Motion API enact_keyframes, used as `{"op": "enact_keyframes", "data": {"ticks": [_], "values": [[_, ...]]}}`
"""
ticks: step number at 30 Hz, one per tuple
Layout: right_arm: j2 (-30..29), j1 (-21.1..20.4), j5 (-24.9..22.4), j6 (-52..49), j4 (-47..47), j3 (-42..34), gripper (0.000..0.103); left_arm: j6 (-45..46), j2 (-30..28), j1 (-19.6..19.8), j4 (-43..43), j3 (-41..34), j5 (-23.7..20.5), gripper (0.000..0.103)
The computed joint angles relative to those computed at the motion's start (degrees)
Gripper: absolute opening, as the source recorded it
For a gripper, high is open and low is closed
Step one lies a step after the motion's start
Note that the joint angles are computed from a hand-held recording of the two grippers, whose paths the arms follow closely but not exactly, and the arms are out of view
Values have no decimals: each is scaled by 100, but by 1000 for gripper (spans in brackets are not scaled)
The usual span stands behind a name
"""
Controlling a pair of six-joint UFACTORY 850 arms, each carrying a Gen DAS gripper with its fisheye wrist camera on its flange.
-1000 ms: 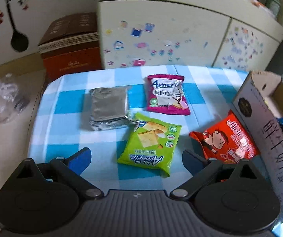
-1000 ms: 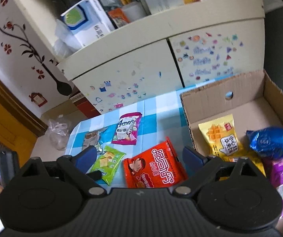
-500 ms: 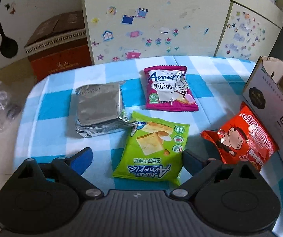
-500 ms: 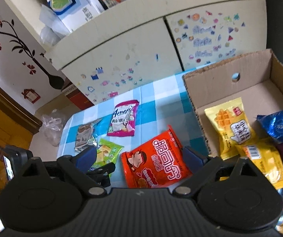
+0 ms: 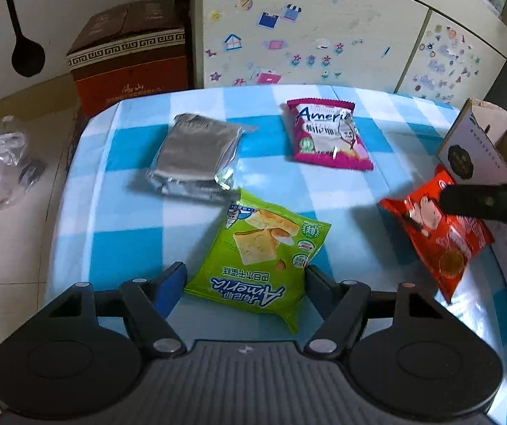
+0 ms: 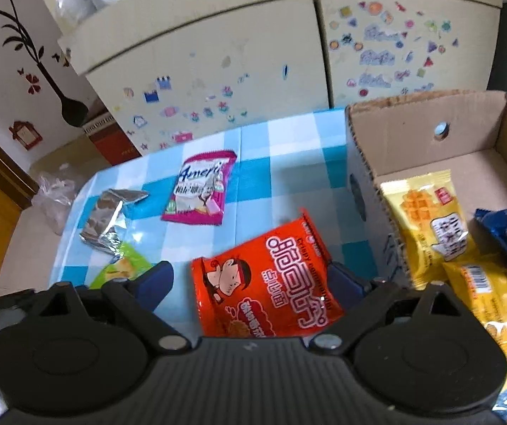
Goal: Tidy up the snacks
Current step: 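Move left tool to green Ameri packet while right tool approaches red packet, then grasp red packet with right gripper while left gripper grasps green Ameri packet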
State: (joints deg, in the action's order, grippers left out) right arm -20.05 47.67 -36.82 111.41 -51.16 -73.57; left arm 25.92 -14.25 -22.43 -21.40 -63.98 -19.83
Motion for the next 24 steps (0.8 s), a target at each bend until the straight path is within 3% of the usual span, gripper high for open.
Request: {"op": "enact_keyframes", "data": {"ticks": [7,11,15,24], "values": [[-381,85,-543,-823,180,-396,96,808,96,168,-800,85,-170,78],[-328,71,-231,-1404,443,-372,96,712,75,165,-718,55,-109,79],[-111,-17,482,-1474,618,-150,94,759,77,135,-678,60,16,82],[-444,34,-113,-1381,626,-434,95,587,-27,43,-422,24,236,91]]}}
